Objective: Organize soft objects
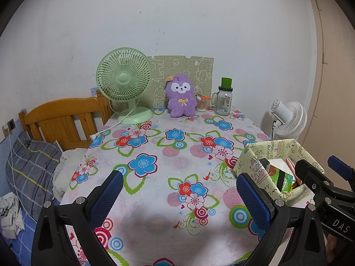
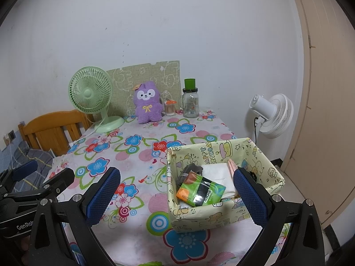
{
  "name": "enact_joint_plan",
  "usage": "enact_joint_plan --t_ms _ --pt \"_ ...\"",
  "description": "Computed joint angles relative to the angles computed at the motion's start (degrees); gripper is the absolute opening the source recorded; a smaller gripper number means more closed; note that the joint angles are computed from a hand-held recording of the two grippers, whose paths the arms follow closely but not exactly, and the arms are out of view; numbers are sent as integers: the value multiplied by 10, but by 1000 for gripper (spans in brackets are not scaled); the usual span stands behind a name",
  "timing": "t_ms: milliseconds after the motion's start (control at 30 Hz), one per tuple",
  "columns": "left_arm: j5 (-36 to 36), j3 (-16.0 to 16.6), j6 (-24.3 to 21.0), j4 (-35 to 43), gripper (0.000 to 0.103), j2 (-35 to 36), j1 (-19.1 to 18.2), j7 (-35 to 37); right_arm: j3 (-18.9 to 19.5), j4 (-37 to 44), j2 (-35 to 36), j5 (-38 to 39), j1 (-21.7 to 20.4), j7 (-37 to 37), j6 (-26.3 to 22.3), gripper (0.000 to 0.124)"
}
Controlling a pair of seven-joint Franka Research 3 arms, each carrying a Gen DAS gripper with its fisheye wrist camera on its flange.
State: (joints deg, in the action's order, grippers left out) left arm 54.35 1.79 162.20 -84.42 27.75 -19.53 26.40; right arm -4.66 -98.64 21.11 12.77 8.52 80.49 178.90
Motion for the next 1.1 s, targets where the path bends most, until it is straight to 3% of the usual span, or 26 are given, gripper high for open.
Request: enact_joint_plan --t_ms 1100 --pt "2 -2 -2 -3 103 -3 0 -1 -9 -8 -5 -8 9 10 3 103"
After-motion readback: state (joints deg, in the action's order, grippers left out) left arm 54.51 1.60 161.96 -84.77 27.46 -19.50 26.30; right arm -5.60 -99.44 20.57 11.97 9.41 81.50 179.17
